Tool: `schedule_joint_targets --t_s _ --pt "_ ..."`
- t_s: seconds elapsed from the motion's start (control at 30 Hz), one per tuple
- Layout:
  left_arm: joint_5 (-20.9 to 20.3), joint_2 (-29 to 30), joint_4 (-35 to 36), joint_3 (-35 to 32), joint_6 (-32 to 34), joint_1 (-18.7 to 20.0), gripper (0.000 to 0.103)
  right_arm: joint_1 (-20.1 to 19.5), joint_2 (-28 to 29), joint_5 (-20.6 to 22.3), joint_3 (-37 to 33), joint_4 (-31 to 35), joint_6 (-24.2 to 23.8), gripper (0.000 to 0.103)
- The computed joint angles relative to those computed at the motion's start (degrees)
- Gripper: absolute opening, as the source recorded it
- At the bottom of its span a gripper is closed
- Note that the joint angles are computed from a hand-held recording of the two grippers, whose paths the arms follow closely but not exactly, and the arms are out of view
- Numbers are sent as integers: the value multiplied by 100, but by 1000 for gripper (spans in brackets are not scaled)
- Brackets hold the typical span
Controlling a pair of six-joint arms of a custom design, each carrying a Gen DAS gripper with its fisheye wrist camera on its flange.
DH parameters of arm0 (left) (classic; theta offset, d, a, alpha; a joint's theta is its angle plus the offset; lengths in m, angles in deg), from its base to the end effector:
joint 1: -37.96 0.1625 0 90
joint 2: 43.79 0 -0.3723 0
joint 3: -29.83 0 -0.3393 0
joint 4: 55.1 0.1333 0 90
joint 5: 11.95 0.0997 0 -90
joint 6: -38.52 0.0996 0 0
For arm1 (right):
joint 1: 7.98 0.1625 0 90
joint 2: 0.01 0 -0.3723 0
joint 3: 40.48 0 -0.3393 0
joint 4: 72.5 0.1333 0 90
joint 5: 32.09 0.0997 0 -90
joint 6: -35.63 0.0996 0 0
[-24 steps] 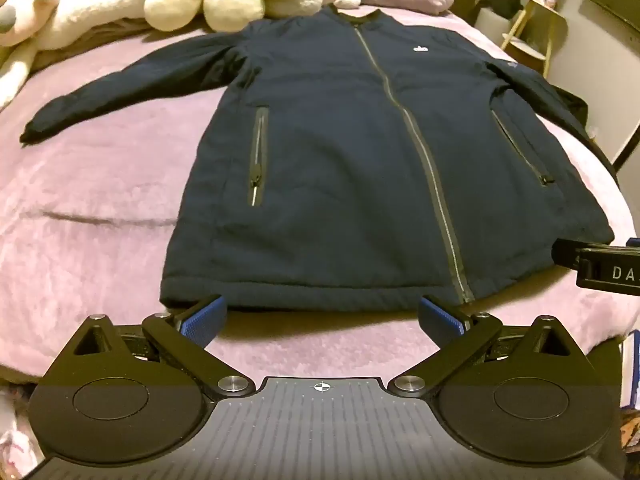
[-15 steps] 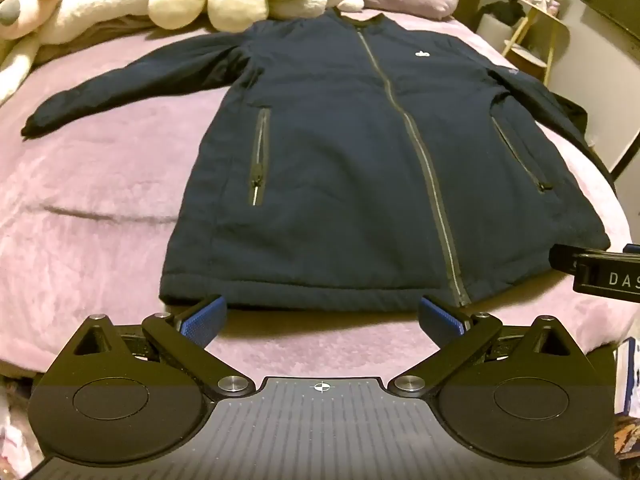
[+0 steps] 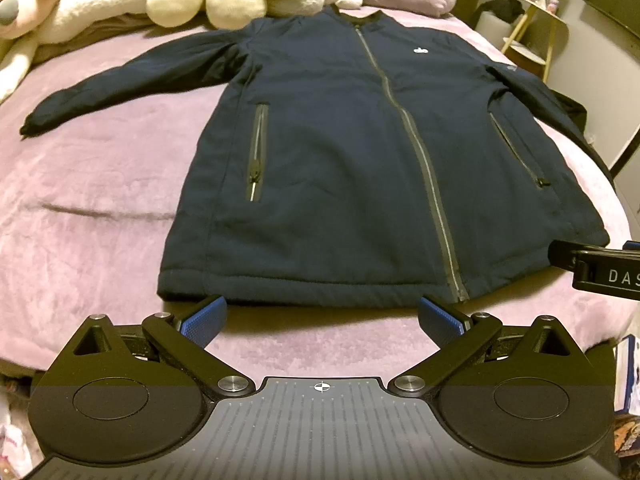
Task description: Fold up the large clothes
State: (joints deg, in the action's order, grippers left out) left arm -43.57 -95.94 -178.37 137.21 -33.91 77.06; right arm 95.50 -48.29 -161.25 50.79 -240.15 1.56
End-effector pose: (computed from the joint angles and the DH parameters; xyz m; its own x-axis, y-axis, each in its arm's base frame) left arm -0.2465 -0.4814 0.0920 -0.7114 -0.3742 -0.5949 0.1376 0.7559 -0.6400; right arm 0.2134 -0.5883 0.2022 -0.5865 -0.3085 0.7489 -0.6281 0.7570 -0.1801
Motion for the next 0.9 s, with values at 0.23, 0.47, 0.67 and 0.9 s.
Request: schedule_joint_targets --t_s 0.23,0.47,0.67,0.9 --pt "-24 -3 -48 26 5 3 103 -11 -15 6 -1 33 6 103" --pt "-47 -12 -73 33 3 6 103 4 -29 7 -9 72 12 103" --pt "-76 -35 -89 48 -24 8 103 -28 -2 25 20 -10 -27 103" --pt "-86 -39 -68 41 -51 4 103 -18 -12 22 22 -1 -17 103"
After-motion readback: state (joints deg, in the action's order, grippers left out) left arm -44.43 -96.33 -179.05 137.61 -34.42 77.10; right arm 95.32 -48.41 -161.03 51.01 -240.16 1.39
